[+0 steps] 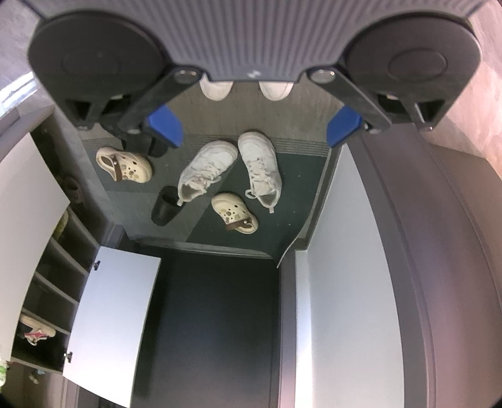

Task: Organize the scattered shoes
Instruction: 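Shift the sneaker beside its mate with the right gripper, then open, then raise the right gripper and move the left gripper toward the mat sneakers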

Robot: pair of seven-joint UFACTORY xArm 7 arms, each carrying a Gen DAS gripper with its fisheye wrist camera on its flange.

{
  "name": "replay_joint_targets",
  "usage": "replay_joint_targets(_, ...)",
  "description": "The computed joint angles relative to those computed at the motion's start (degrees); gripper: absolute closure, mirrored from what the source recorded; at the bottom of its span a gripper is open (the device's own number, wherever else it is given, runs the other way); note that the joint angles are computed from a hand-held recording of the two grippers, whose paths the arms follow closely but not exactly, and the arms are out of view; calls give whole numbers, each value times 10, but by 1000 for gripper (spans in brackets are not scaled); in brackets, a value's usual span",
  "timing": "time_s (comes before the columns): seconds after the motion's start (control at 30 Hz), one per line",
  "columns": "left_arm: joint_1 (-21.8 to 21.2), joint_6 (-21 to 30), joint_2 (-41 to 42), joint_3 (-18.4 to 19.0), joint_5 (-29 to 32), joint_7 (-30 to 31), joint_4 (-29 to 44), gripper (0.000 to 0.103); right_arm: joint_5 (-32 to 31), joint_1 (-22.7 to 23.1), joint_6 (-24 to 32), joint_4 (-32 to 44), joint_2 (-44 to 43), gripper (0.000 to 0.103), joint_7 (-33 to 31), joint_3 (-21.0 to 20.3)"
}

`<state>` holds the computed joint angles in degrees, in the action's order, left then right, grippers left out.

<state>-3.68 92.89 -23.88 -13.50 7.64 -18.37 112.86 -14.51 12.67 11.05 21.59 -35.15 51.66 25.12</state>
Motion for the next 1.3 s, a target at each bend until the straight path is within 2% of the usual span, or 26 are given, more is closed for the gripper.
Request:
replay_joint_targets(0.07, -1, -7, -1, -2, 3, 2, -3, 3, -2, 16, -29, -3, 7, 67, -24, -17)
replay_joint_targets(0.13, 0, -12, -3, -7, 8, 1, -6, 3, 8, 48, -62, -8, 23, 67, -63, -52)
replay_joint_targets(0.2, 0, -15, -3, -11, 12, 1, -10, 3, 29, 106, -98, -14, 45, 68, -116, -110)
replay_joint_targets(0.23, 0, -15, -3, -13, 13, 1, -10, 3, 38, 138, -99, -11, 53, 68, -145, -139)
replay_joint_targets(0.37, 2, -16, 3, -19, 22, 1, -9, 3, 75, 182, -42, 11, 53, 67, -206, -179)
replay_joint_targets(0.43, 3, -18, 8, -23, 29, 0, -5, 3, 114, 229, 19, 36, 48, 65, -254, -224)
replay_joint_targets(0.53, 3, -16, 20, -25, 38, 0, 5, 3, 168, 276, 96, 69, 30, 64, -326, -268)
replay_joint_targets(0.57, 3, -13, 23, -25, 39, -2, 9, 3, 193, 290, 130, 85, 23, 60, -345, -283)
replay_joint_targets(0.6, 2, -10, 27, -25, 39, -5, 12, 3, 212, 293, 158, 98, 19, 60, -353, -289)
replay_joint_targets(0.67, 2, -1, 37, -23, 40, -16, 23, 3, 243, 291, 207, 127, -4, 60, -370, -297)
replay_joint_targets(0.77, 0, 1, 43, -22, 51, -19, 29, 3, 270, 269, 253, 162, -29, 60, -377, -289)
replay_joint_targets(0.87, -2, 0, 46, -19, 55, -24, 31, 3, 264, 229, 365, 257, -48, 61, -367, -270)
replay_joint_targets(0.97, -6, -1, 50, -19, 59, -26, 33, 3, 222, 170, 500, 386, -29, 61, -342, -235)
replay_joint_targets(1.07, -8, -20, 46, -13, 59, -28, 22, 2, 217, 117, 639, 534, 4, 53, -284, -219)
replay_joint_targets(1.13, -6, -46, 36, -7, 63, -35, 3, 1, 236, 99, 664, 581, 8, 47, -272, -221)
replay_joint_targets(1.17, -6, -50, 35, -6, 62, -33, 0, 0, 238, 90, 670, 604, 9, 41, -272, -220)
replay_joint_targets(1.23, -10, -63, 28, 4, 52, -20, -19, 0, 238, 72, 676, 647, 9, 40, -277, -214)
replay_joint_targets(1.3, -10, -73, 19, 5, 52, -12, -39, 0, 241, 54, 651, 647, -4, 40, -285, -207)
